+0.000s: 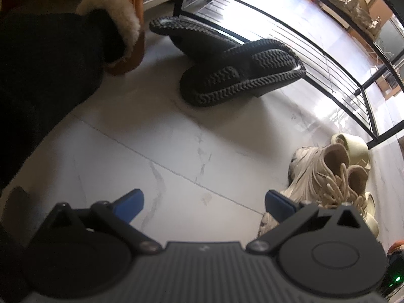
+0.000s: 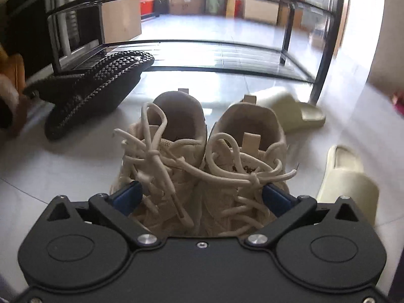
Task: Organize scattered shoes
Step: 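Close the right tool on the heels of both laced beige sneakers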
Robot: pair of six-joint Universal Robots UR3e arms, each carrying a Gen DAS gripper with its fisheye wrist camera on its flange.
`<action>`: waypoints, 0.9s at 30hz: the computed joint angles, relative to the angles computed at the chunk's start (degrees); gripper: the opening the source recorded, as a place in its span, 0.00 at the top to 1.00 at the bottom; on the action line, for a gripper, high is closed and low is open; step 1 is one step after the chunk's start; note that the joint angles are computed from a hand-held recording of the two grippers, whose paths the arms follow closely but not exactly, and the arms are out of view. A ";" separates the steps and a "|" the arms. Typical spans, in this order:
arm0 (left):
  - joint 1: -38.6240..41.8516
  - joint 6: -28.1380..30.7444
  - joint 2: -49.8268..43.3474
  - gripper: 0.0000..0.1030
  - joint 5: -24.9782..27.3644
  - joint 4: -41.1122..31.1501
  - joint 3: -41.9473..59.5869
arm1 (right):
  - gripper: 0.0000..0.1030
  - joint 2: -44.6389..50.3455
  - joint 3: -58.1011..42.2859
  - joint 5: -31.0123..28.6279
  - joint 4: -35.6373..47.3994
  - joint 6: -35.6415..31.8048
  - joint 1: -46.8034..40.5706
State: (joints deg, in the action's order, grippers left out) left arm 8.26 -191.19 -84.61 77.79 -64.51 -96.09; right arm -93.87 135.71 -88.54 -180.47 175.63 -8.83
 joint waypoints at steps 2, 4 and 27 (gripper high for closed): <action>-0.03 0.26 0.01 0.01 -0.14 0.01 0.00 | 0.00 -0.03 -0.19 0.04 0.39 0.18 0.02; 0.00 0.46 0.20 0.01 -0.24 0.22 -0.16 | 0.00 -0.56 -0.67 0.60 1.89 -0.02 -0.35; -2.42 0.67 -1.10 0.01 1.50 1.05 5.30 | 0.07 -19.32 -7.37 24.66 27.88 -9.89 -17.91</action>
State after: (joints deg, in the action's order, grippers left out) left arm 5.84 -190.53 -85.72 79.29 -63.46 -90.79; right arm -113.19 128.34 -63.87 -152.59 165.74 -26.74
